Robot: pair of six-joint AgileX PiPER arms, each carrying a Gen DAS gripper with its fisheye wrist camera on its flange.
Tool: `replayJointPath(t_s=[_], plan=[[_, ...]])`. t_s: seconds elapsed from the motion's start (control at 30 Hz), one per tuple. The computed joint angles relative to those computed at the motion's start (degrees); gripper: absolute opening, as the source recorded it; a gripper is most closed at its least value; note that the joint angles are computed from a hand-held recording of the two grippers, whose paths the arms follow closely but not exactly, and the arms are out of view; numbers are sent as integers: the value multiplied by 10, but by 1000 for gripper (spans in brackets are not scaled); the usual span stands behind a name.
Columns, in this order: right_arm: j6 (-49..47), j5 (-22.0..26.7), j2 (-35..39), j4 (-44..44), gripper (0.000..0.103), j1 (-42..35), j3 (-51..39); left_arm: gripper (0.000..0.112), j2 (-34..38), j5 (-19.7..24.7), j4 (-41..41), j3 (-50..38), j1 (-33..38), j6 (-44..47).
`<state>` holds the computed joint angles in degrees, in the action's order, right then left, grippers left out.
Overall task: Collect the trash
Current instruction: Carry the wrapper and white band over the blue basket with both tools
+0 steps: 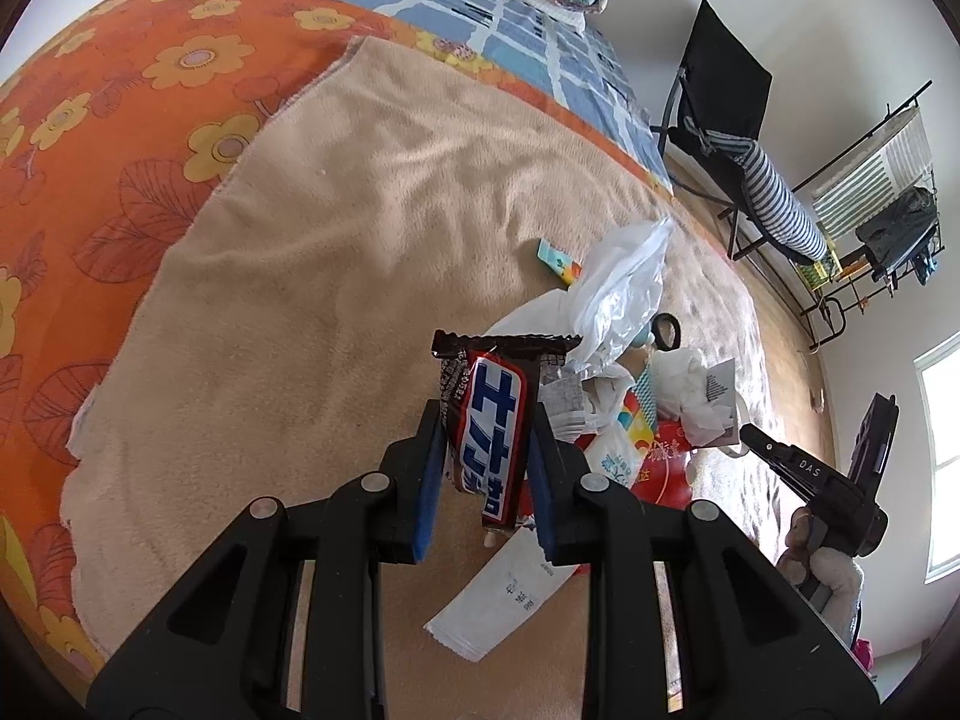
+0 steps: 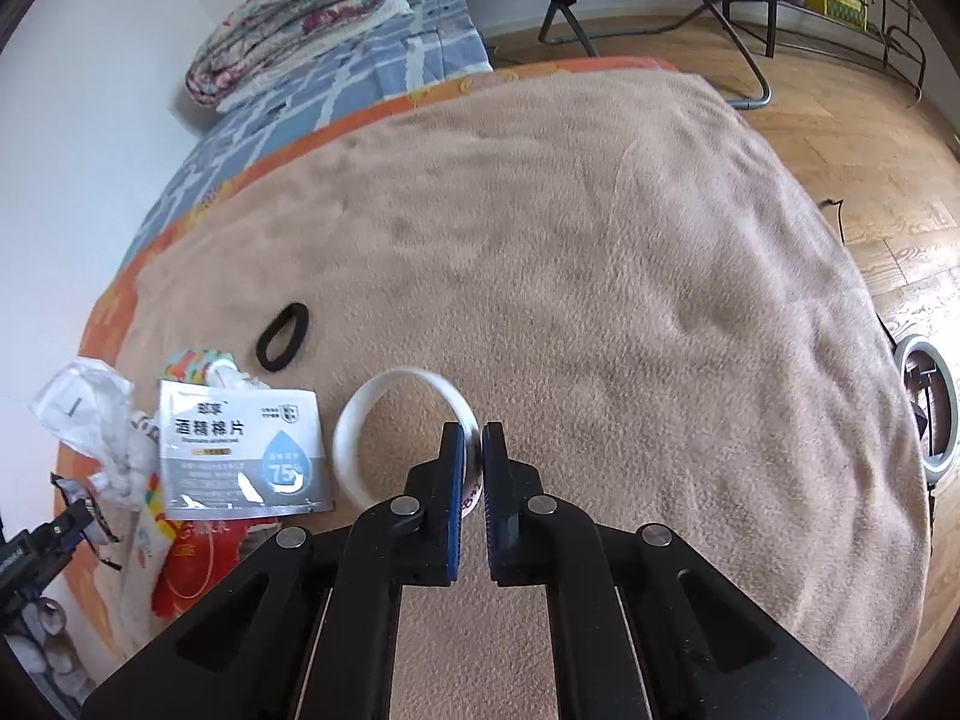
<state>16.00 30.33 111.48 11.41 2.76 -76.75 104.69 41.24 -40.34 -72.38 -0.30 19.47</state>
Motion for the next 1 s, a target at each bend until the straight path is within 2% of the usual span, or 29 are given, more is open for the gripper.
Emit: replayJointPath(t_s=[0.23, 0.6, 0.7, 0.83, 1.0], plan=[[-14, -17, -46, 9, 5, 1, 26, 25, -38, 0, -9, 20, 6, 28], [-127, -24, -166, 110, 5, 12, 118, 25, -133, 18, -18, 94, 3, 67], [-125, -28, -205, 103, 5, 31, 146, 25, -164, 30, -32, 112, 5, 81], [-150, -29, -263, 139, 5, 52, 194, 25, -201, 55, -56, 134, 13, 97], [-125, -38, -318, 110, 5, 92, 238, 25, -241, 85, -81, 161, 20, 113]])
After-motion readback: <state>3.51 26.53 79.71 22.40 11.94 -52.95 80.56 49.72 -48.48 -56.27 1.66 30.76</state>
